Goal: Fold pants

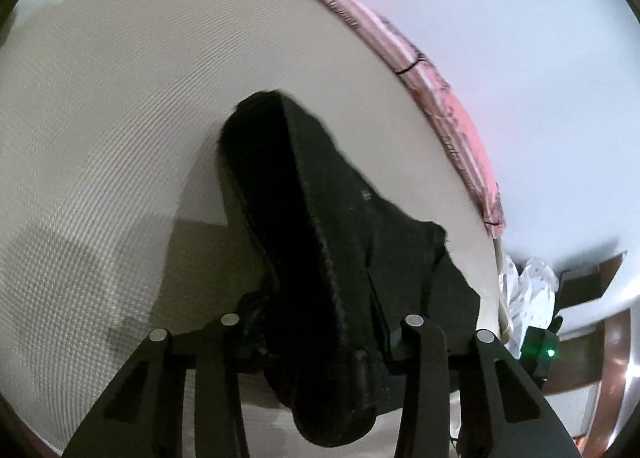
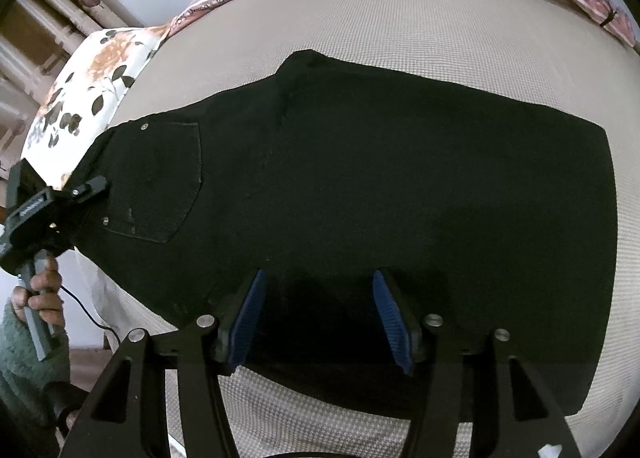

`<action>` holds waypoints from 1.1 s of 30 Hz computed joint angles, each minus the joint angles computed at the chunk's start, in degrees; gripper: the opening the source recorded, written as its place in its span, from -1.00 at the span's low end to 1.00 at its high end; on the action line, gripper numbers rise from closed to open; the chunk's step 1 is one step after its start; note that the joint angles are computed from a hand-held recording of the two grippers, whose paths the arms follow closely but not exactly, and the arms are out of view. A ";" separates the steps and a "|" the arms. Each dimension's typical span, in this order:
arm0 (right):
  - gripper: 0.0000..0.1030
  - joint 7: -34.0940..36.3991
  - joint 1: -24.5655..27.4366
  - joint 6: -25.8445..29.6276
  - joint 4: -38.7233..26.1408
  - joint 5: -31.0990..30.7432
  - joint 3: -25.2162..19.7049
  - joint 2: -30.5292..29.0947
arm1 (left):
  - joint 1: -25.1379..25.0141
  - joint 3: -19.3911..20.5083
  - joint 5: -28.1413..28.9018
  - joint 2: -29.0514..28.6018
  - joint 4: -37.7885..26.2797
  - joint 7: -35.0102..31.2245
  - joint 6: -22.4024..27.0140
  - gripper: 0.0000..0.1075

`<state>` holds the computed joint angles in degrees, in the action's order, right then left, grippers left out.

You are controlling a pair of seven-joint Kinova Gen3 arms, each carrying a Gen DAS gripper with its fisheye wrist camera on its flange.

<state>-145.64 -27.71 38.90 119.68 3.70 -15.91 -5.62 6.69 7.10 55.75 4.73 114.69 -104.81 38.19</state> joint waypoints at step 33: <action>0.06 18.85 20.66 7.07 9.49 -11.29 14.81 -28.45 | 27.36 11.14 -27.60 25.77 -51.29 26.99 9.56 -0.43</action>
